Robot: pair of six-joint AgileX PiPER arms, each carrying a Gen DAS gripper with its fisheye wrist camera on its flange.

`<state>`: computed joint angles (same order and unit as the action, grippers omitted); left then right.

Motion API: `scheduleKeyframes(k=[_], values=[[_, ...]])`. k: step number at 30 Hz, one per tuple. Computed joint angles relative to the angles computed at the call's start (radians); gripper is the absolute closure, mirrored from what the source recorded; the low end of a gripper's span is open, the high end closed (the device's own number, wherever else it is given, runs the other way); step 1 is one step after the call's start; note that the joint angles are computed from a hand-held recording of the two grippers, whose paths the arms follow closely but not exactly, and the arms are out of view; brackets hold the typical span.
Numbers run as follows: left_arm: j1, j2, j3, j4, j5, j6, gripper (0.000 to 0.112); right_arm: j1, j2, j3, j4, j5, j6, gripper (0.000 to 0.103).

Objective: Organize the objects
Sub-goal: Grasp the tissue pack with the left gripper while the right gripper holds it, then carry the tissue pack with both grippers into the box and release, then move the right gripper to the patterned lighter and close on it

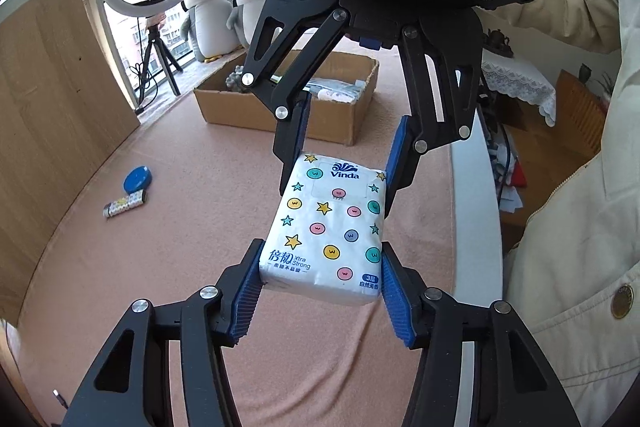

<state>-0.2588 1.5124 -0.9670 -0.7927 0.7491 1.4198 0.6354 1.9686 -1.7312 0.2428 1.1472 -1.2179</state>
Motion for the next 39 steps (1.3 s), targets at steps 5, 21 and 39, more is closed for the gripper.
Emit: scheduleKeyframes(k=[5, 21, 39], values=[[-0.085, 0.085, -0.163, 0.063, 0.008, -0.057, 0.054, -0.034, -0.06, 0.037, -0.035, -0.02, 0.016, 0.056], [-0.386, 0.616, -0.961, 0.293, 0.121, -0.373, 0.051, -0.369, -0.226, 0.232, -0.065, -0.097, -0.059, 0.056], [-0.272, 0.447, -0.578, 0.552, -0.205, -0.818, 0.019, -0.463, -0.188, 0.227, -0.175, -0.279, 0.178, 0.012]])
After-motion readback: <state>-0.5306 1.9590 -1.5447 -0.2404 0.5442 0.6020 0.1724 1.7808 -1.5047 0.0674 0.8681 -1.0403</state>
